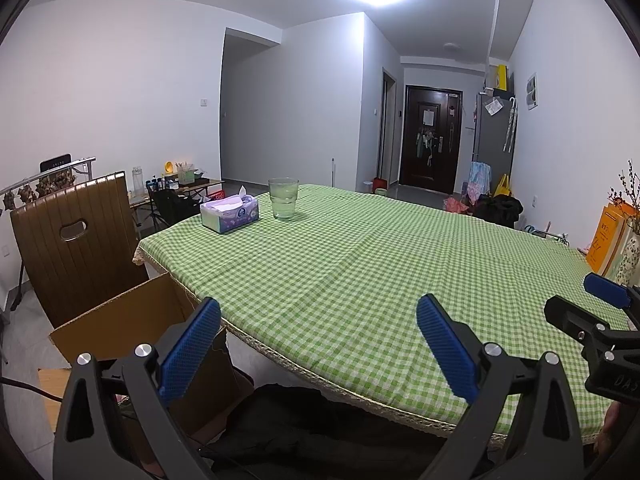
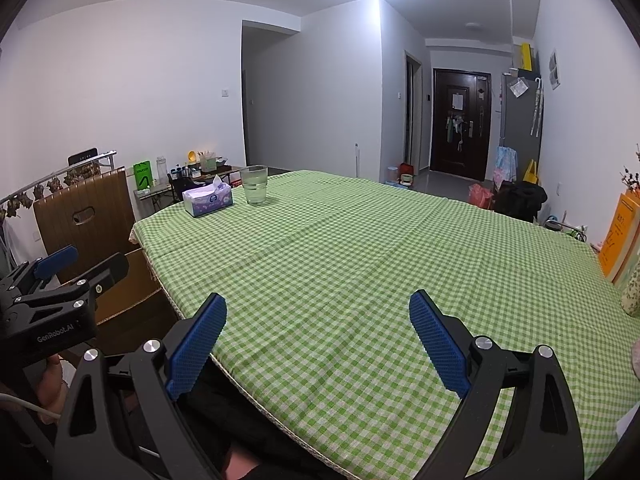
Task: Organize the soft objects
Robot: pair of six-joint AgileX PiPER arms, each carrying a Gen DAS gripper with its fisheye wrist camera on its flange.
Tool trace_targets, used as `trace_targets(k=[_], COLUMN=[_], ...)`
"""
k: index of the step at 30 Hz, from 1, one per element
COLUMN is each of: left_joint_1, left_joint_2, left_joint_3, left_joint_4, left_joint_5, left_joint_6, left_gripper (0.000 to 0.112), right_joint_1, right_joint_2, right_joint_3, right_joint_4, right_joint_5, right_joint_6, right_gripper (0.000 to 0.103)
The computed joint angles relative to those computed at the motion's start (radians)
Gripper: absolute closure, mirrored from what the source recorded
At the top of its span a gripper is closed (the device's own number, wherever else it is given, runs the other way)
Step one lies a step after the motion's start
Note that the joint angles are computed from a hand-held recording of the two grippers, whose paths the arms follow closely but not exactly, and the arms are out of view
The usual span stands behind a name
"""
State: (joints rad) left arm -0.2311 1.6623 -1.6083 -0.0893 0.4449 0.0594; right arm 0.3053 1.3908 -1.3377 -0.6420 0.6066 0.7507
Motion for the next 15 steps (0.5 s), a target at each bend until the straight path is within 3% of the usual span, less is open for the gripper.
trace_targets(k=[15], left_joint_1=[-0.005], left_joint_2=[-0.003], left_joint_3=[0.007], left_joint_4=[0.011], left_joint_5=[-0.002], left_joint_6=[-0.011], left_gripper=[0.017], right_joint_1=[0.005], right_joint_2=[0.002], right_joint_3=[0.008], right_joint_4=[-0.021], right_joint_5=[0.002], right_joint_6=[0.027], right_gripper=[0.014])
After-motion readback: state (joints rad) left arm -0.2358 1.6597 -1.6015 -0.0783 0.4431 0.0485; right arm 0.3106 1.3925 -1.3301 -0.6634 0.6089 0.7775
